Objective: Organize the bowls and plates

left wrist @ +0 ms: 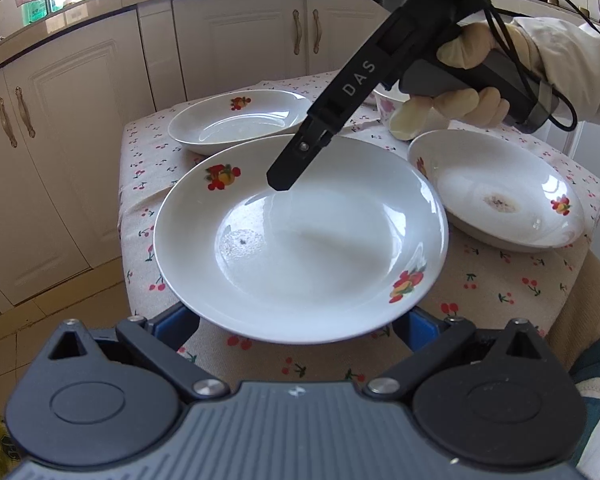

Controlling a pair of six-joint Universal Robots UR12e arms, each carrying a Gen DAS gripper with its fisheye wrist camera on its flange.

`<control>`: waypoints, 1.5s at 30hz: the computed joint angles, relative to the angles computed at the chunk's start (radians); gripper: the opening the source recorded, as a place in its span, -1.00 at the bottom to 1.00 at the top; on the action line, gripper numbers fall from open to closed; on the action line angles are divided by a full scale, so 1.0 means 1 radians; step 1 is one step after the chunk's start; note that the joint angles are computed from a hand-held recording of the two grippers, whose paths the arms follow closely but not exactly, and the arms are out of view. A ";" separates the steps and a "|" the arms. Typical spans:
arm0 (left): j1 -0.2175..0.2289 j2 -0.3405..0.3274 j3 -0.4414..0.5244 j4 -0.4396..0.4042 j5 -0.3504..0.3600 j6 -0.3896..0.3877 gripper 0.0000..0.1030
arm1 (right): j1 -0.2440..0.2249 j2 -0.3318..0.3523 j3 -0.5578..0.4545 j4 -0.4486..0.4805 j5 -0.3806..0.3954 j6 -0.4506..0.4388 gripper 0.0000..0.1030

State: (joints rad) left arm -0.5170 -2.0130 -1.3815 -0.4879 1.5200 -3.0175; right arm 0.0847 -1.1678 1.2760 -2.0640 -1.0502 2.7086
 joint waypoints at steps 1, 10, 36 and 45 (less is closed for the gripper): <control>0.001 -0.005 0.007 -0.003 -0.003 0.000 0.97 | -0.001 0.004 -0.003 -0.003 -0.001 0.005 0.38; 0.012 -0.039 0.052 -0.027 -0.036 -0.001 0.97 | -0.005 0.027 -0.026 -0.007 -0.029 0.023 0.38; -0.001 -0.010 0.007 0.045 0.019 -0.054 0.98 | -0.005 -0.072 0.090 -0.173 -0.080 0.004 0.99; -0.032 0.024 -0.034 0.130 0.110 -0.141 0.99 | -0.019 -0.210 0.283 -0.371 -0.144 0.057 1.00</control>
